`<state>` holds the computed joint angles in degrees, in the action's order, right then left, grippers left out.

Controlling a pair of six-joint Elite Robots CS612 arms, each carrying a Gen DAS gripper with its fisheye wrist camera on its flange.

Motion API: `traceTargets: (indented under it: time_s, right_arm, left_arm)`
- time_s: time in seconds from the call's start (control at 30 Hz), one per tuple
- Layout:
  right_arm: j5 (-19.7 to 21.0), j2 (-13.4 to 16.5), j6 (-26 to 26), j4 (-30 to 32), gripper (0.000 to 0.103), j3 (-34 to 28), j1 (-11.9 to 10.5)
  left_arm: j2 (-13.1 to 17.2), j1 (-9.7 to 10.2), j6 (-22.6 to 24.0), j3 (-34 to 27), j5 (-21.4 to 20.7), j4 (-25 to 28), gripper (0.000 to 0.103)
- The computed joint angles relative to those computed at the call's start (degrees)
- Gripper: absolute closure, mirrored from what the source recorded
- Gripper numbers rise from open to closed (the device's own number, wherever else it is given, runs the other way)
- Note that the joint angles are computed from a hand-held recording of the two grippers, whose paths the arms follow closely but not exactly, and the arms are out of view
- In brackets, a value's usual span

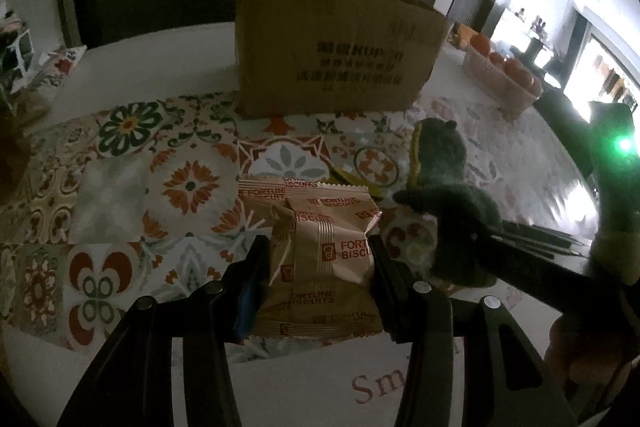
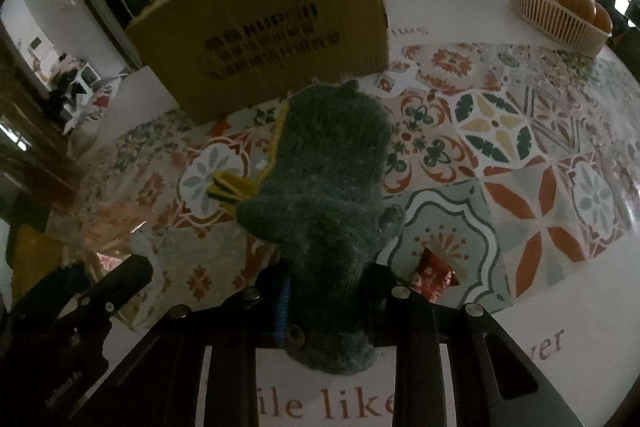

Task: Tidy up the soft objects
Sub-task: 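Lift and carry the tan packet with the left tool while the right tool carries the mitten to the box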

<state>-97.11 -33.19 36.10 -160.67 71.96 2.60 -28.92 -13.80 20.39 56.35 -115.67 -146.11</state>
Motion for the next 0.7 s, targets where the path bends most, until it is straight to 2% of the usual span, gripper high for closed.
traceTargets:
  time_s: [0.7]
  right_arm:
    - [1.09,-5.0,-4.6,-12.28,0.075,5.95,-0.43]
  left_arm:
    - [-5.32,-0.92,-5.87,6.27,2.74,-13.04,0.055]
